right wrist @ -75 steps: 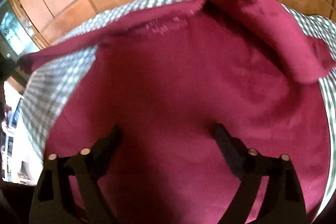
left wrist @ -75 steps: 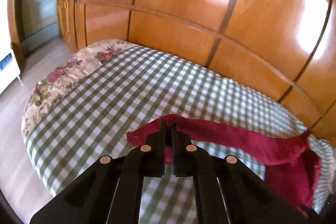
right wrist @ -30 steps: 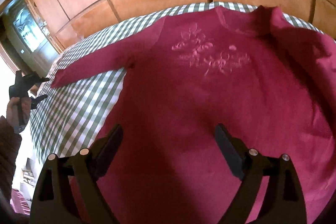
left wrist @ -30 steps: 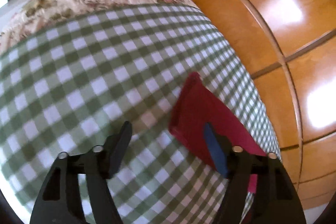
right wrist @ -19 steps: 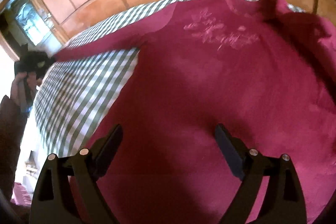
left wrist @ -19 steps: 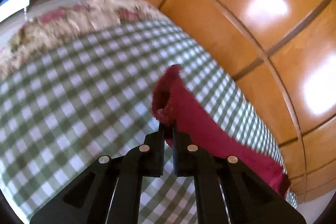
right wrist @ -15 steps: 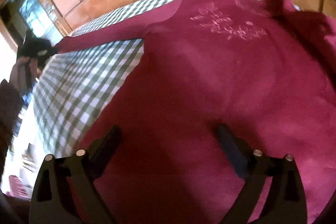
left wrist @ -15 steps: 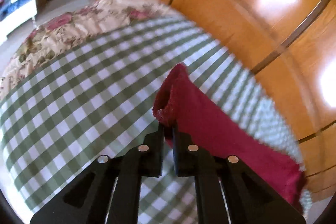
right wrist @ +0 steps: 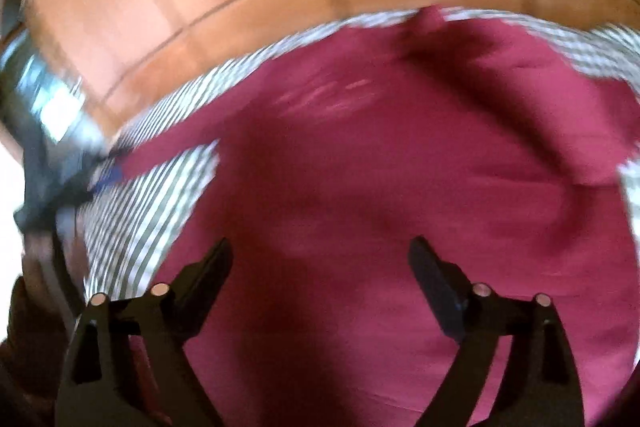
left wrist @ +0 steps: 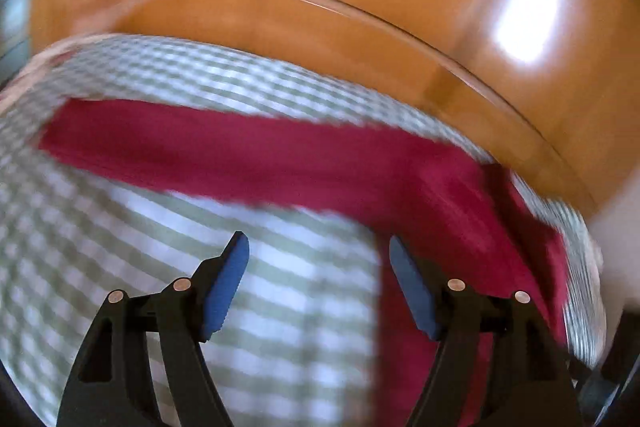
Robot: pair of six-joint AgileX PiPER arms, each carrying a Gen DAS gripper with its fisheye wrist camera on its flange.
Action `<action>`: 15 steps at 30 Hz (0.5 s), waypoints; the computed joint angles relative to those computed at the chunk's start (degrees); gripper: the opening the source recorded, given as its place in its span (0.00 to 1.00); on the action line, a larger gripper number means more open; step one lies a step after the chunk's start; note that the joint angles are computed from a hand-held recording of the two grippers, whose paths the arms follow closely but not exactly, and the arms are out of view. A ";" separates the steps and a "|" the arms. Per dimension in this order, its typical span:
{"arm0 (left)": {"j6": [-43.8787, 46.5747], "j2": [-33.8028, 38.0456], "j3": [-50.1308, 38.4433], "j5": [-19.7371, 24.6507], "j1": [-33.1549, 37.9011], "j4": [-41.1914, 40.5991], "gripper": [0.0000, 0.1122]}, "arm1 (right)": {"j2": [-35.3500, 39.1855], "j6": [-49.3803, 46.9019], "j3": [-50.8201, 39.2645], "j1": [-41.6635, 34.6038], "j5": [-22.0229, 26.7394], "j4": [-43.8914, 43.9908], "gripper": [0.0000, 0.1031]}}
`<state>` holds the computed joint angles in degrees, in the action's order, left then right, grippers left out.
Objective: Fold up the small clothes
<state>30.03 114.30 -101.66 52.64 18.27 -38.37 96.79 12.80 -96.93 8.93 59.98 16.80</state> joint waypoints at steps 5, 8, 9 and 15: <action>9.01 -7.49 14.95 -5.84 -11.38 -0.70 0.63 | -6.31 2.03 8.80 -19.58 -1.18 1.71 0.67; 10.24 -8.28 18.87 -10.38 -16.56 2.67 0.55 | -3.69 2.97 7.92 -28.02 -1.20 2.20 0.59; 9.43 -8.17 19.37 -10.96 -17.50 3.91 0.55 | -1.50 2.96 6.26 -30.60 -1.10 2.80 0.58; 10.27 -7.28 22.67 -15.86 -19.68 5.58 0.55 | 13.39 5.86 -9.93 -35.63 2.36 3.61 0.56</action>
